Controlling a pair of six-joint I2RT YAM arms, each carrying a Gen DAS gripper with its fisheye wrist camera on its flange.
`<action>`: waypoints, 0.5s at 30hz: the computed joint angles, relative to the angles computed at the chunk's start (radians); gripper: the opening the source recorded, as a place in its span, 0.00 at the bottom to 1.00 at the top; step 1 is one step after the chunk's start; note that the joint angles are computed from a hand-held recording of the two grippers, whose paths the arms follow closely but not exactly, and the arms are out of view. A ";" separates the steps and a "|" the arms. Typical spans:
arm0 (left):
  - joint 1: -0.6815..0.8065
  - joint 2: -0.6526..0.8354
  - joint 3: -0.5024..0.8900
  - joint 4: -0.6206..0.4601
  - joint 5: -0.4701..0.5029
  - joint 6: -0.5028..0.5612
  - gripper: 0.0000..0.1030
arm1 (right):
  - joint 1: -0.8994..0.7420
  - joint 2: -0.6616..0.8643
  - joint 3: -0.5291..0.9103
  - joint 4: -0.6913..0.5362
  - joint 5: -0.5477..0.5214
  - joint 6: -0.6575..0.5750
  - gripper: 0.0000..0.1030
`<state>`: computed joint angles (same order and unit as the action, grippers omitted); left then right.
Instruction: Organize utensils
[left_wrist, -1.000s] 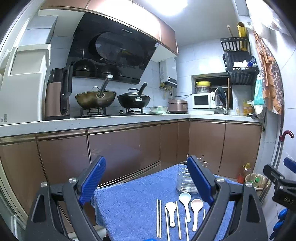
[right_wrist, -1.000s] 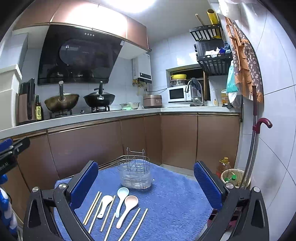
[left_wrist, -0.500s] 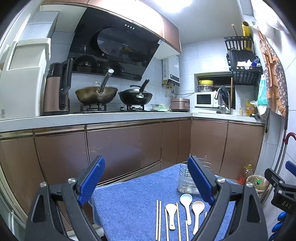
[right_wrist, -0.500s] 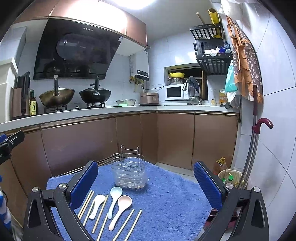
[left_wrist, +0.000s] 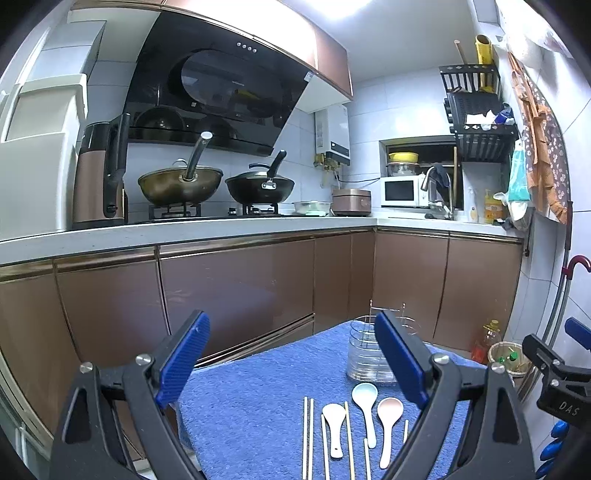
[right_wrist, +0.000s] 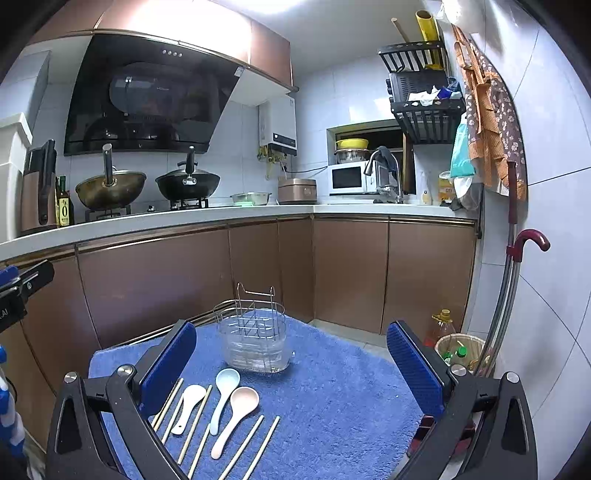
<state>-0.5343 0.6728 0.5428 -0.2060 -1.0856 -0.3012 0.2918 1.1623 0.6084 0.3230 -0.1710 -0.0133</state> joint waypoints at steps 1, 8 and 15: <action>0.003 0.002 0.001 0.002 0.006 0.001 0.88 | -0.002 0.004 0.001 0.002 -0.005 0.001 1.00; 0.014 0.021 0.001 0.028 0.026 0.018 0.88 | -0.017 0.032 0.017 0.001 -0.032 -0.006 1.00; 0.035 0.029 -0.005 0.046 0.056 0.035 0.88 | -0.022 0.043 0.016 0.008 -0.034 -0.006 1.00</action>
